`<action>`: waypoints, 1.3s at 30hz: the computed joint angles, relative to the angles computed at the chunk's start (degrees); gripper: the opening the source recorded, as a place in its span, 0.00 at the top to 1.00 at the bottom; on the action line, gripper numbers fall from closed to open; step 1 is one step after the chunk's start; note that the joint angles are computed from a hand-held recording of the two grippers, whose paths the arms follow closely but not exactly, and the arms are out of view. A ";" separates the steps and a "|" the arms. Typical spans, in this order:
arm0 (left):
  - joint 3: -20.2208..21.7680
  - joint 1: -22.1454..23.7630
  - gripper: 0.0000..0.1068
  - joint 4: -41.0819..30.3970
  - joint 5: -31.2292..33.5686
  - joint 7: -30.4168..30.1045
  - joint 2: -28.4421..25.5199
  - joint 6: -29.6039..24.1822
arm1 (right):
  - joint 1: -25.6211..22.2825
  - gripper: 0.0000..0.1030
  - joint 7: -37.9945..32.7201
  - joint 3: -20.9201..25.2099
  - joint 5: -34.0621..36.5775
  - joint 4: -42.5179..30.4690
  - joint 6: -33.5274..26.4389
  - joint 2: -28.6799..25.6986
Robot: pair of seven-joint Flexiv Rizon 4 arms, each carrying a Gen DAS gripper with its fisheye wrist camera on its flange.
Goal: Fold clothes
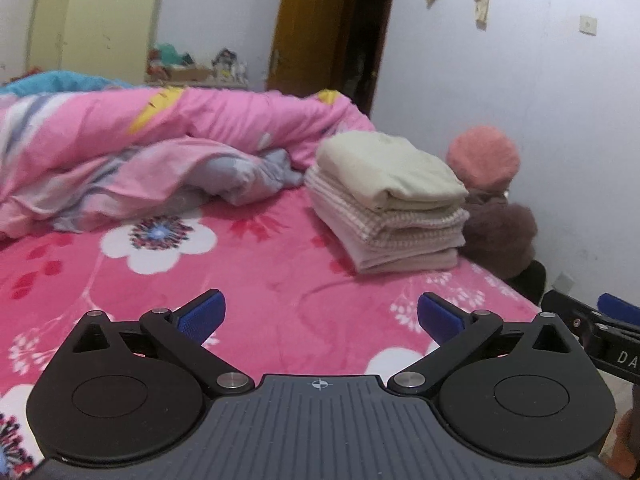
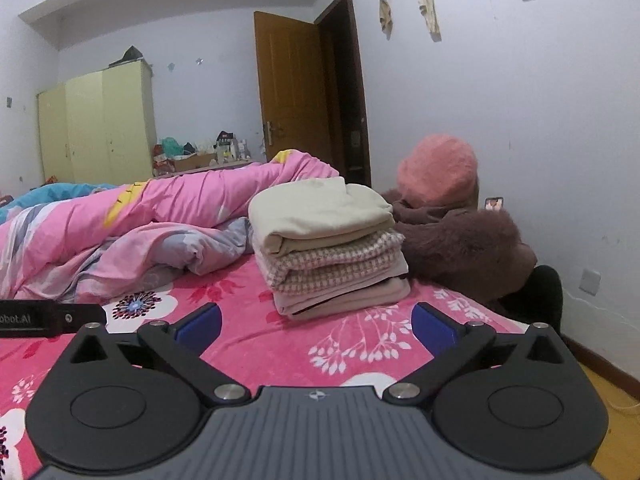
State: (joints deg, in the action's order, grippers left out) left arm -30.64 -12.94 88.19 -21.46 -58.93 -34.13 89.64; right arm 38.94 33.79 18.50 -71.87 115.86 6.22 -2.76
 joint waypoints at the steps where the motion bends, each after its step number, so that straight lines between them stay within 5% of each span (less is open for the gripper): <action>1: -0.87 0.68 0.04 0.90 0.19 0.44 0.27 1.31 | 0.52 0.00 -0.56 0.20 0.18 -0.97 -1.35 -0.72; 6: 1.58 -0.32 0.04 2.53 2.50 -1.36 1.62 4.25 | 3.77 0.00 -2.40 -0.04 1.44 -5.65 -7.94 -4.21; 9: 8.09 -4.46 0.04 2.07 4.67 -3.88 2.39 4.54 | 4.94 0.00 -4.07 -0.73 1.60 -7.03 -9.06 -5.31; 39: 13.34 -7.02 0.04 -0.14 7.75 -10.69 1.79 2.72 | 6.96 0.00 -6.56 -3.13 6.90 -12.55 -12.36 -8.72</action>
